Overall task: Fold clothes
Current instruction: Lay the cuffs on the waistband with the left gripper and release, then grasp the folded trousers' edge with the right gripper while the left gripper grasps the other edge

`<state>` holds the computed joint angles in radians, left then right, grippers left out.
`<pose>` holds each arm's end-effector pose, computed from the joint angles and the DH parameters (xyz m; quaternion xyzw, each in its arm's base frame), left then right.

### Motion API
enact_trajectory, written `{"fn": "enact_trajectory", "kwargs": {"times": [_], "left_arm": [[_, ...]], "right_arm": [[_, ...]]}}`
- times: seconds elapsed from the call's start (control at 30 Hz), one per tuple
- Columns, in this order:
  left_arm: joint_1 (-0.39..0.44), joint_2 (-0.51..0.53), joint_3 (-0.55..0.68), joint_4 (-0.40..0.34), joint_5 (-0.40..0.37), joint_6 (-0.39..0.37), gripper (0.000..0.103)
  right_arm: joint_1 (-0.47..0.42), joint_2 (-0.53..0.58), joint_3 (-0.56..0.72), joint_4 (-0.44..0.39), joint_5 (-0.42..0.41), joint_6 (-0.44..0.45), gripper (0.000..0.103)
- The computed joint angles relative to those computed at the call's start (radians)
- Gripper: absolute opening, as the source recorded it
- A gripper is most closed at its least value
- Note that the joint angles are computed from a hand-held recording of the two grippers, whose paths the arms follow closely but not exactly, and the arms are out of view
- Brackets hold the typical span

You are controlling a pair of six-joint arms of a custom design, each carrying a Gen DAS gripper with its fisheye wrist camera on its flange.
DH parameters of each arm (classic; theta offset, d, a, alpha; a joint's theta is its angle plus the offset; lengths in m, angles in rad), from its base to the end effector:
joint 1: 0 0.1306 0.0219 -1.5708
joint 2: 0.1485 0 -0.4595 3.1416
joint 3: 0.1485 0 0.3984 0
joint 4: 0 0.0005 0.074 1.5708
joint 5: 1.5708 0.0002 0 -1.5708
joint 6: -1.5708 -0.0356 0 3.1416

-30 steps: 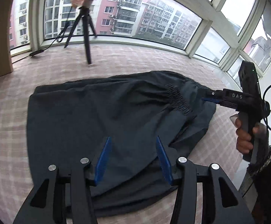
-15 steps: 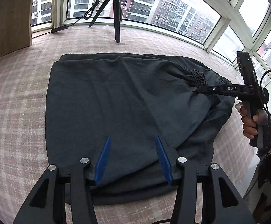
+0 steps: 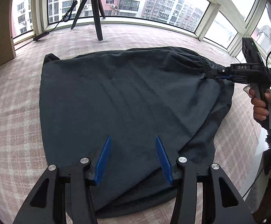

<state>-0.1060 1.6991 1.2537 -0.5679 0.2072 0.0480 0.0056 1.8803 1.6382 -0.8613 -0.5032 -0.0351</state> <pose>0.5604 -0.0675 0.3085 0.0562 0.9550 -0.1202 0.2652 0.6590 0.0204 0.3532 -0.0437 0.9429 0.2467 0.2193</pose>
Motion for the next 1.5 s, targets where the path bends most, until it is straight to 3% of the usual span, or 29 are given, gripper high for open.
{"fn": "enact_trajectory", "kwargs": {"times": [0.07, 0.2, 0.27, 0.33, 0.4, 0.67, 0.8, 0.9, 1.03, 1.13, 1.17, 1.37, 1.5], "left_arm": [[0.014, -0.006, -0.008, 0.001, -0.034, -0.004, 0.047], [0.07, 0.028, 0.009, -0.057, -0.052, 0.06, 0.047], [0.091, 0.025, -0.004, -0.045, -0.062, 0.077, 0.046], [0.095, 0.019, -0.011, -0.047, -0.128, 0.053, 0.047], [0.115, 0.002, -0.015, -0.045, -0.114, 0.063, 0.046], [0.209, -0.009, 0.051, -0.067, -0.012, 0.082, 0.05], [0.224, 0.058, 0.158, -0.125, 0.015, -0.014, 0.05], [0.231, 0.106, 0.232, -0.185, 0.03, -0.107, 0.05], [0.257, 0.18, 0.335, -0.284, 0.107, -0.195, 0.051], [0.281, 0.247, 0.422, -0.368, 0.188, -0.238, 0.051], [0.286, 0.271, 0.451, -0.392, 0.207, -0.243, 0.051], [0.3, 0.423, 0.634, -0.575, 0.341, -0.278, 0.051], [0.285, 0.432, 0.652, -0.573, 0.349, -0.321, 0.052]], "right_arm": [[-0.01, -0.014, -0.01, 0.006, -0.012, -0.002, 0.033], [0.006, -0.033, -0.051, 0.058, -0.032, 0.007, 0.033], [0.034, -0.013, -0.038, 0.019, 0.012, 0.058, 0.033], [0.062, -0.001, -0.033, -0.011, 0.087, 0.11, 0.033], [0.085, 0.007, -0.031, -0.03, 0.147, 0.147, 0.033], [0.067, -0.141, -0.152, 0.083, -0.012, -0.005, 0.033], [0.14, -0.236, -0.266, 0.135, -0.08, -0.059, 0.033], [0.24, -0.303, -0.372, 0.238, -0.058, -0.126, 0.033], [0.405, -0.331, -0.449, 0.362, 0.035, -0.211, 0.035], [0.532, -0.305, -0.449, 0.415, 0.179, -0.227, 0.054], [0.572, -0.29, -0.441, 0.424, 0.231, -0.225, 0.055], [0.722, -0.165, -0.333, 0.341, 0.489, -0.187, 0.055], [0.758, -0.121, -0.286, 0.269, 0.645, -0.207, 0.055]]}}
